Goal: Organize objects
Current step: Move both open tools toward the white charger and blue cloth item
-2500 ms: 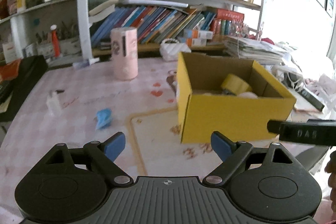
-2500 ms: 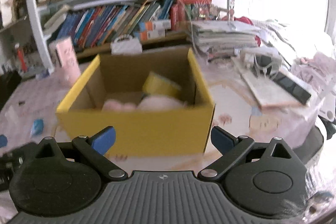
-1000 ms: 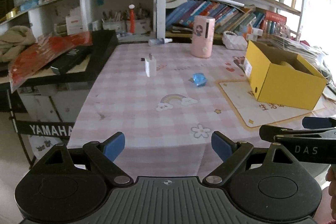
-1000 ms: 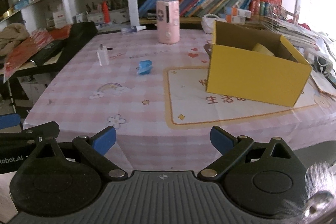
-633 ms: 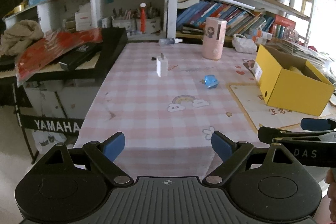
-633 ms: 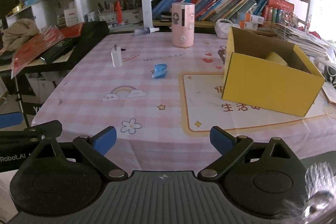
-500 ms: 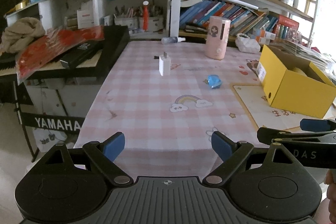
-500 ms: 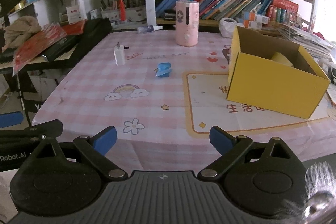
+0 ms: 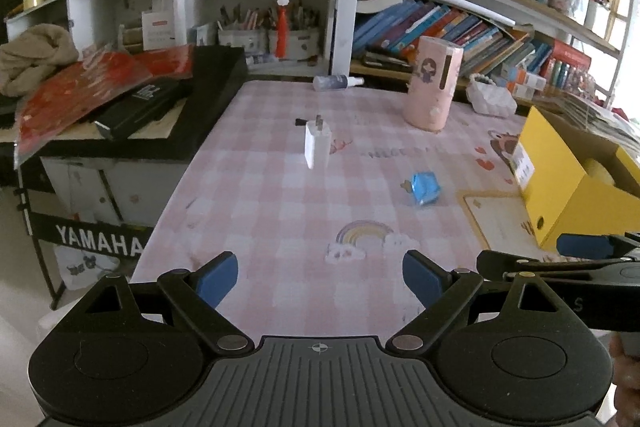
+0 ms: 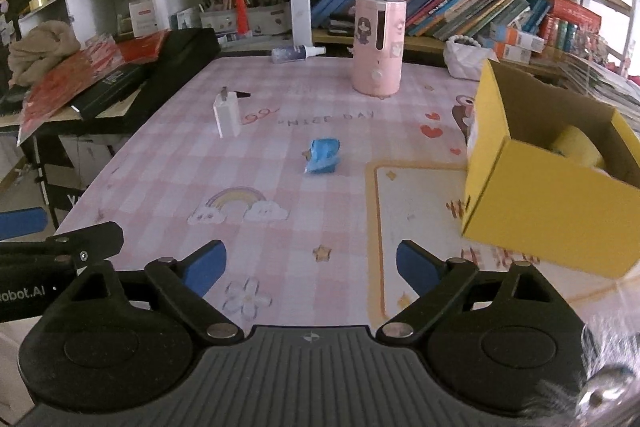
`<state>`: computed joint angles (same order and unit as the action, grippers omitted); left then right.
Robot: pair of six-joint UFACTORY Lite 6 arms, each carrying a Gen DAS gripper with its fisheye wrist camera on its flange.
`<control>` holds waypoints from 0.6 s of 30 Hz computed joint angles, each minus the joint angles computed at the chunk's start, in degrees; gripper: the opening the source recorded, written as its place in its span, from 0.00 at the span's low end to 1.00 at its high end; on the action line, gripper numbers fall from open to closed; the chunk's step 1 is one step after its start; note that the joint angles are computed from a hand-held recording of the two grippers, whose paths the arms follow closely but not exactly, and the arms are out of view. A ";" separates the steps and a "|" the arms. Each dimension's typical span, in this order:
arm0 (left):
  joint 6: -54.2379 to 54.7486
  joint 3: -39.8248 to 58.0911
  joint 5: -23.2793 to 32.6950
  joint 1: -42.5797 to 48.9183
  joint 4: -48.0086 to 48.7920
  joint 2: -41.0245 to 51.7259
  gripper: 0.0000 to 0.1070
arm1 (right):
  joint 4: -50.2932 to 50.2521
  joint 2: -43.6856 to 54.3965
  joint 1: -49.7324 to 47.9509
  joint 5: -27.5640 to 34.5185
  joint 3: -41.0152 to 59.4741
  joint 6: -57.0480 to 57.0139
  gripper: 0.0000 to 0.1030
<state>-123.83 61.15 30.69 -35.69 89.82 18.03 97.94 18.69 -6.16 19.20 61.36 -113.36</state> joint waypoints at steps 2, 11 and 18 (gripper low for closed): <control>1.92 3.86 -1.07 1.40 -0.98 2.96 0.86 | -3.76 3.75 0.29 -0.13 4.79 3.79 0.87; 13.14 20.29 -2.73 5.33 -8.39 14.71 0.85 | -26.96 20.54 0.95 2.50 27.98 26.60 0.76; 24.11 33.28 -1.98 8.09 -17.12 23.49 0.84 | -41.35 34.82 1.95 6.30 48.77 41.00 0.67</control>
